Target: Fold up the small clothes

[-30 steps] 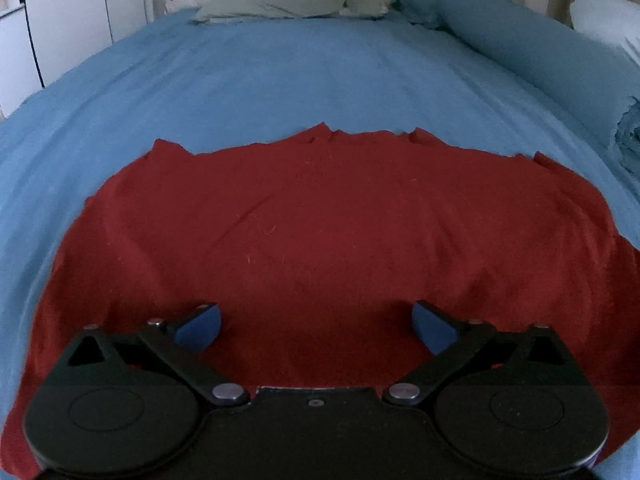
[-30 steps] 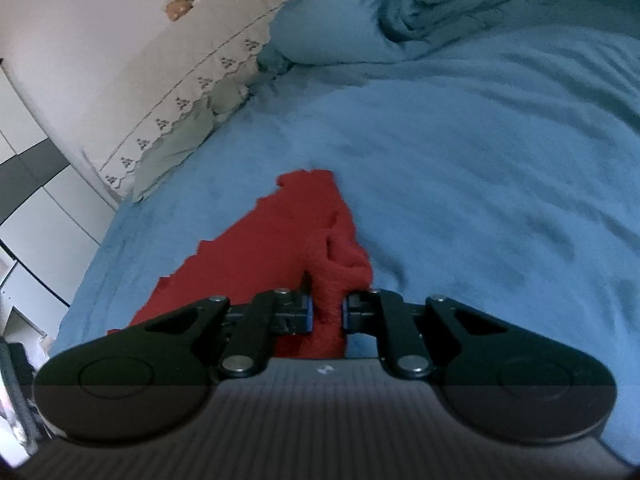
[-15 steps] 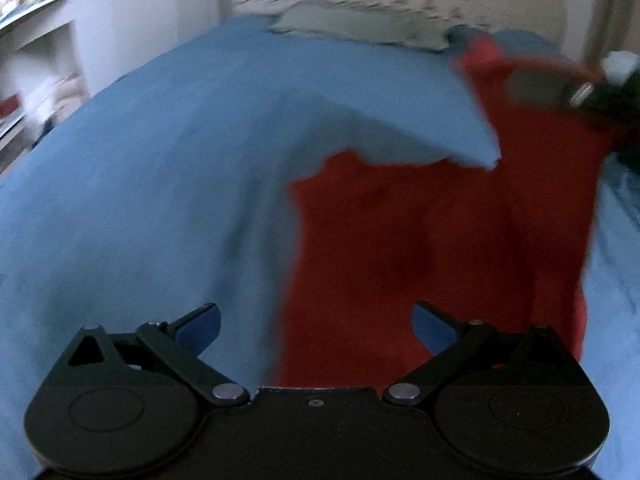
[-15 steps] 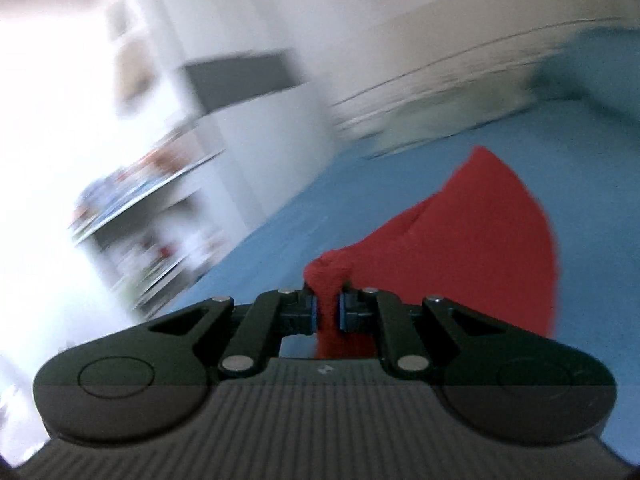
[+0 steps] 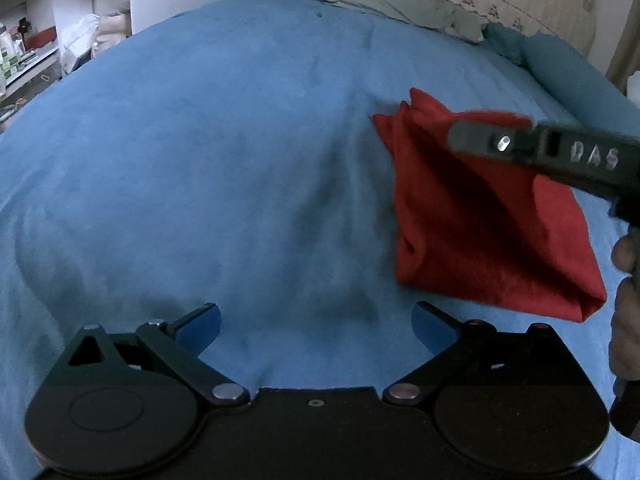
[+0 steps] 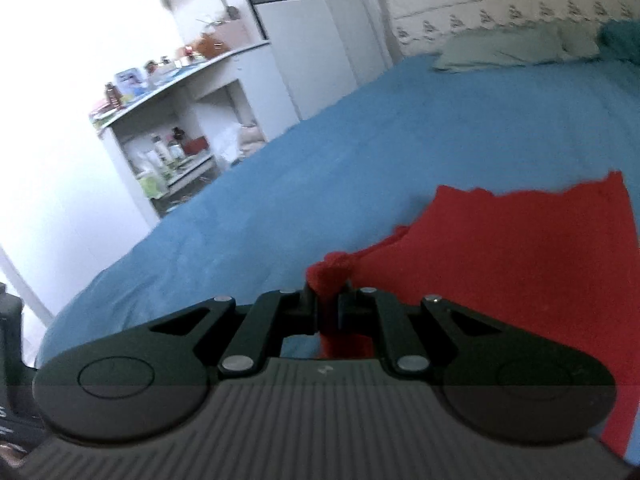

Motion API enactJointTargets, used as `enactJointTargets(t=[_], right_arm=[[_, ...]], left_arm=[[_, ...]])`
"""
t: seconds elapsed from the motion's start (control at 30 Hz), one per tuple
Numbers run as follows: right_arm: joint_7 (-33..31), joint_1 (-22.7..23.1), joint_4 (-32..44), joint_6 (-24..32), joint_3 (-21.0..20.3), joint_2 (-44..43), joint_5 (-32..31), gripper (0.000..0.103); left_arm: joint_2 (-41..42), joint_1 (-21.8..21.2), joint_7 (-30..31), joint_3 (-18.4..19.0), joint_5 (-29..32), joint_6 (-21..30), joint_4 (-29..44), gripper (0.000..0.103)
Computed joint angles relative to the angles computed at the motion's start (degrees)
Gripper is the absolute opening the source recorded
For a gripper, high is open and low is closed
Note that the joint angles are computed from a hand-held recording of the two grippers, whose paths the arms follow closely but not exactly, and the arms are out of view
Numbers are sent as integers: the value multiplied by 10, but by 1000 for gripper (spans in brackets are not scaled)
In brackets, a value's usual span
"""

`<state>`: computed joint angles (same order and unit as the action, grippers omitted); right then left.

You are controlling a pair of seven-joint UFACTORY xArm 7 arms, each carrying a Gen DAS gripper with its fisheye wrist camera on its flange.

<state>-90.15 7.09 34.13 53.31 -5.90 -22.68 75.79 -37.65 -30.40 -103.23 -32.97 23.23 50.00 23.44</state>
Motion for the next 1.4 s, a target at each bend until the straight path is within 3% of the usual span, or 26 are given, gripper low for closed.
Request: enactJointTargets(t=[0.2,0.27,0.33,0.4,0.43,0.53,0.7,0.83,0.93,1.0,1.03,1.2,1.4], right_arm=[[0,3,-20,-25,16,14,-97,28],[4,-1,-22,-11,0,14,-107,43],[13,-12,-13,34,-23,8,-114,83],[-5,-30,-25,61,-51,-29,-93,98],[-21,-38,-32,63,-63,-44,-78,99],[-64,-89,-64,35,-95,-101,-84,99],[-185,-115,-119,-120,-95,-131,-102,97],[-225,-83,-137,-192,-108,-116,-92,91],[-247,-44,-133,-242,-104,-93,-38,81],[-299,-18,-131,-303,-87,-74,30,71],[-315,-12,-126,-328,-81,-59,54,71],[-261,-47,-115,-317,-61,-39,31,72],[-171,-66,-105,-284,-75,-39,-73,74]], left_arm=[[18,-6,7,4,-7,8,6,103],[13,-9,7,5,-6,7,5,103],[1,-8,6,8,-1,0,0,103],[-10,-5,-2,0,4,-5,2,103],[-13,-1,-7,-4,9,-8,5,103],[-17,20,-17,-13,30,-29,12,103],[18,66,-16,-20,66,-48,42,103],[44,88,-25,-21,93,-55,61,103],[66,100,-24,-16,115,-58,71,103],[85,105,-23,-11,129,-59,78,103],[96,105,-23,-8,134,-59,81,103],[128,83,-18,19,139,-51,74,103],[100,55,-51,28,127,-73,28,103]])
